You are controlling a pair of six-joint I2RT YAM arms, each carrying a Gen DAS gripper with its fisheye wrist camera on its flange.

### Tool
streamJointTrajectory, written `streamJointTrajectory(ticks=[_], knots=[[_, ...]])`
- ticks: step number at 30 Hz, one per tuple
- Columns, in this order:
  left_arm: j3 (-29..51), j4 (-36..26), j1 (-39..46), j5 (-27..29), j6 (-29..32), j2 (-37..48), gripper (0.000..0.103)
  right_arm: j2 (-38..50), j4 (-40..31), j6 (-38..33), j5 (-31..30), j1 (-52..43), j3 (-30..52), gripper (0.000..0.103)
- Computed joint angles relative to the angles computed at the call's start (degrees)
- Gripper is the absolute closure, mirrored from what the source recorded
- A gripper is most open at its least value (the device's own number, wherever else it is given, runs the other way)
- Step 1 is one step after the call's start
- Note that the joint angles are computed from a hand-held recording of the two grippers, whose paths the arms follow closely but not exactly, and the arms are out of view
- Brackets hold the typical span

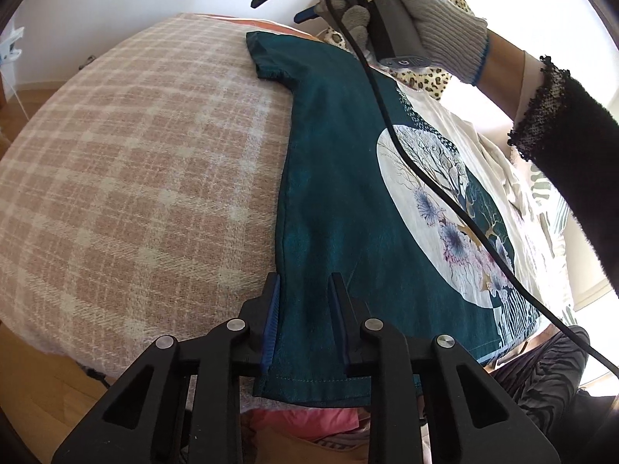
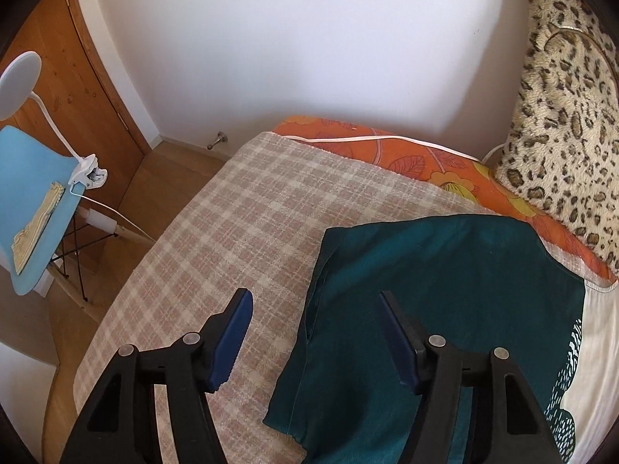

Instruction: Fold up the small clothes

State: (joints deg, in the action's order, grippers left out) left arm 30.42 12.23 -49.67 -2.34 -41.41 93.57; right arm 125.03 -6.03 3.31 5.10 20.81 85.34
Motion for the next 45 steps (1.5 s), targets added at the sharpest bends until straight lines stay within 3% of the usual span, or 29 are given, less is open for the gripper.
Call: streamJointTrajectory(ticks=[5, 14, 19, 23, 25, 27, 45], knots=[[0.1, 1.2, 0.5, 1.9, 0.0, 0.5, 0.085, 10.1, -6.5, 1.1, 0.6, 0.0, 14.2, 0.038], [0.1, 2.6, 1.3, 3.9, 0.0, 1.1, 0.092, 21.2, -15.1, 0.3, 4.3, 0.4, 31.9, 0.045], [0.1, 3.6, 2.6, 5.8, 0.0, 1.8, 0.096, 25.9, -20.8, 1.0, 6.3, -0.2, 39.6, 0.060], [0.1, 3.7, 2.5, 6.1, 0.3, 1.7, 0.097, 25.6, -18.8, -0.9, 9.9, 0.4, 38.1, 0.076], [0.3, 3.6, 2.4, 6.3, 0.4, 1.6, 0.099, 25.6, -18.3, -2.3, 11.8, 0.6, 37.8, 0.097], [0.9, 3.4, 2.0, 6.1, 0.5, 1.8, 0.099, 24.6, -17.9, -2.5, 10.7, 0.1, 36.7, 0.102], [6.8, 2.6, -3.4, 3.7, 2.2, 2.6, 0.100, 1.1, -0.7, -4.9, 6.1, -6.0, 6.0, 0.103]])
